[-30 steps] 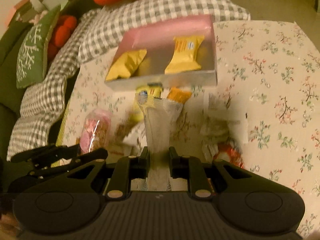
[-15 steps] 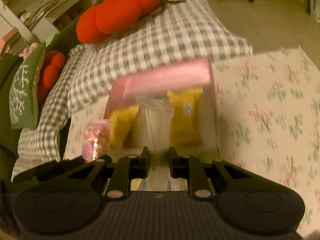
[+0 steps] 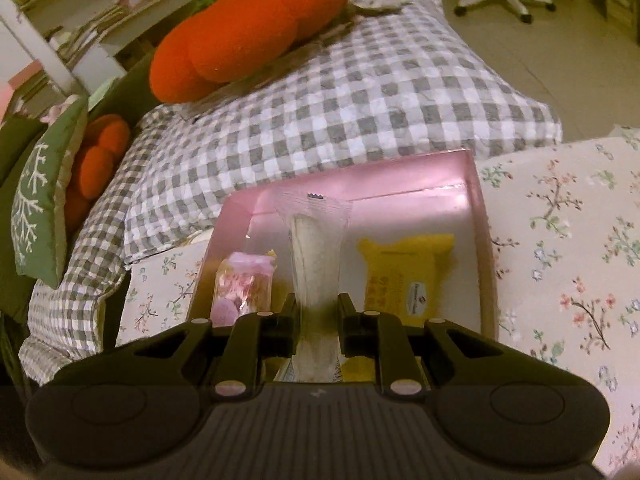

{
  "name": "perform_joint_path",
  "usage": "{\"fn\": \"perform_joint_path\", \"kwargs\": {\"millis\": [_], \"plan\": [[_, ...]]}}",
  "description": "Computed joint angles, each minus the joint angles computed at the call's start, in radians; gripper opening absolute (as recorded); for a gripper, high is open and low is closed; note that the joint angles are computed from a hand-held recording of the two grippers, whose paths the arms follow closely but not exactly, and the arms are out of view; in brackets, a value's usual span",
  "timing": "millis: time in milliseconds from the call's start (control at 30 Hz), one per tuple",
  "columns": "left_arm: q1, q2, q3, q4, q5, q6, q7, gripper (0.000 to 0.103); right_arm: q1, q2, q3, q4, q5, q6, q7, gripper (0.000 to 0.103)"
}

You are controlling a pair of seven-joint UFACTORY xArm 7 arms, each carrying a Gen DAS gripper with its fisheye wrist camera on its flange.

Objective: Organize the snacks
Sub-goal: 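Lower the pink bar and clear stick into the box and open both grippers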

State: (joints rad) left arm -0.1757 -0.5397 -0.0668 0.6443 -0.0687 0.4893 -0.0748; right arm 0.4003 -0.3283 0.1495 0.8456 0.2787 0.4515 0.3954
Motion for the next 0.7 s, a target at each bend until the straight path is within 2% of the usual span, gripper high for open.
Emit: {"fn": "perform_joint_path", "kwargs": {"millis": [167, 267, 333, 467, 600, 700], "plan": [[-0.003, 0.007, 0.008, -0.004, -0.017, -0.012, -0.006, 0.030, -0.006, 0.017, 0.016, 0.006, -0.011, -0.029, 0.033, 0.018], [-0.030, 0.011, 0.031, -0.003, -0.048, 0.000, 0.020, 0.033, 0.006, 0.027, 0.009, 0.005, 0.011, -0.049, 0.053, 0.023], [-0.017, 0.012, 0.018, 0.004, -0.043, 0.009, 0.006, 0.033, 0.015, 0.026, -0.001, 0.006, 0.035, -0.041, 0.052, 0.024], [-0.019, -0.012, 0.049, 0.029, -0.077, 0.037, 0.020, 0.037, 0.002, -0.006, 0.000, 0.005, 0.026, -0.015, 0.081, 0.024], [0.019, -0.060, 0.055, 0.050, -0.073, 0.097, 0.004, 0.039, -0.023, -0.073, 0.008, -0.006, -0.010, 0.013, 0.119, 0.024], [0.049, -0.119, 0.050, 0.054, -0.055, 0.170, -0.018, 0.039, -0.025, -0.118, 0.010, -0.011, -0.024, 0.055, 0.143, 0.029]]}}
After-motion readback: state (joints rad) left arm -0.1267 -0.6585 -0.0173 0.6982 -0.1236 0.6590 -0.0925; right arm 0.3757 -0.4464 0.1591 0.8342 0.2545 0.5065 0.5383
